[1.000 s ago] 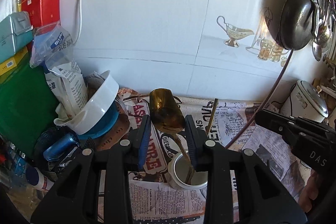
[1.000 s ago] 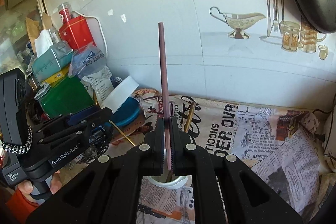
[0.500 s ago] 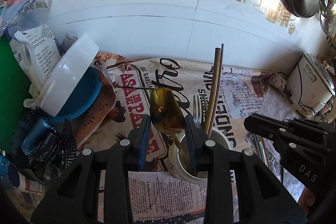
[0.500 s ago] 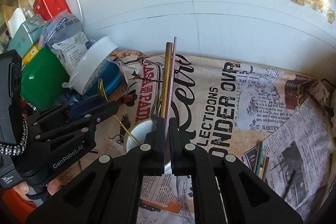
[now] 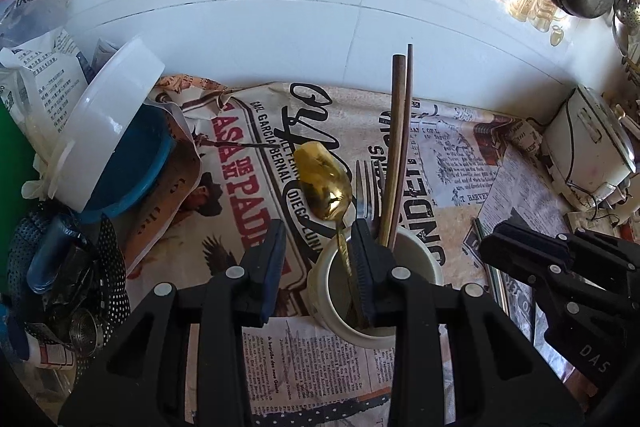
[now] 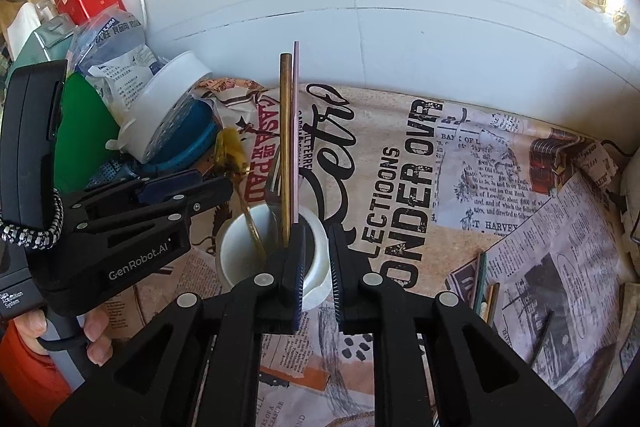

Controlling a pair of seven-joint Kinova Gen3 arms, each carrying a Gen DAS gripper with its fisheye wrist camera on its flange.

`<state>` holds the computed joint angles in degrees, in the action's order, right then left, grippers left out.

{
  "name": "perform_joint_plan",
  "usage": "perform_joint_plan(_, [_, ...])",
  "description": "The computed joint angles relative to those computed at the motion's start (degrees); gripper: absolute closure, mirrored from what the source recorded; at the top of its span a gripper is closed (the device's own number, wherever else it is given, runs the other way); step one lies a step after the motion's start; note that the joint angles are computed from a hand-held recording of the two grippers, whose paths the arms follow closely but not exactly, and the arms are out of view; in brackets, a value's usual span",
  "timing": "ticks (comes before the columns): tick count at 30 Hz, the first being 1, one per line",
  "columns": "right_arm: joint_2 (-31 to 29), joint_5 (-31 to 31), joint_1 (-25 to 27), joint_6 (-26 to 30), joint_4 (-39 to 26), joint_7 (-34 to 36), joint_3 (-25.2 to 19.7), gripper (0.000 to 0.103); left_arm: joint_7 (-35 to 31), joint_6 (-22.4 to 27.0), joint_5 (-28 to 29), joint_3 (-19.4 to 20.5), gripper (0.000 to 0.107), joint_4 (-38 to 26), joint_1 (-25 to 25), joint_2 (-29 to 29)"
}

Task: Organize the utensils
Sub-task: 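Lower the spoon into the cup with the left tool while the right tool inserts the pink chopstick, then open both tools and move them back over the utensil pile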

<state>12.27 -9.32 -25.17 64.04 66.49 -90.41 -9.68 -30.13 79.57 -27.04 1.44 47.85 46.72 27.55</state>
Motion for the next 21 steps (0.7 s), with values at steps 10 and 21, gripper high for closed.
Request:
perform_joint_plan(10, [-4.20,-0.37,1.68,-2.28,2.71,3.68,0.19,0.067,2.13,5.33,-2.87,-0.72,0.071,-4.39,4.40,0.29])
perform_joint_plan(21, [-8.85,-5.63,6.04,-3.19,5.71,10.29,1.55,0.059,3.02,13.87,-8.98,-4.13,0.048,-17.11,12.28,4.67])
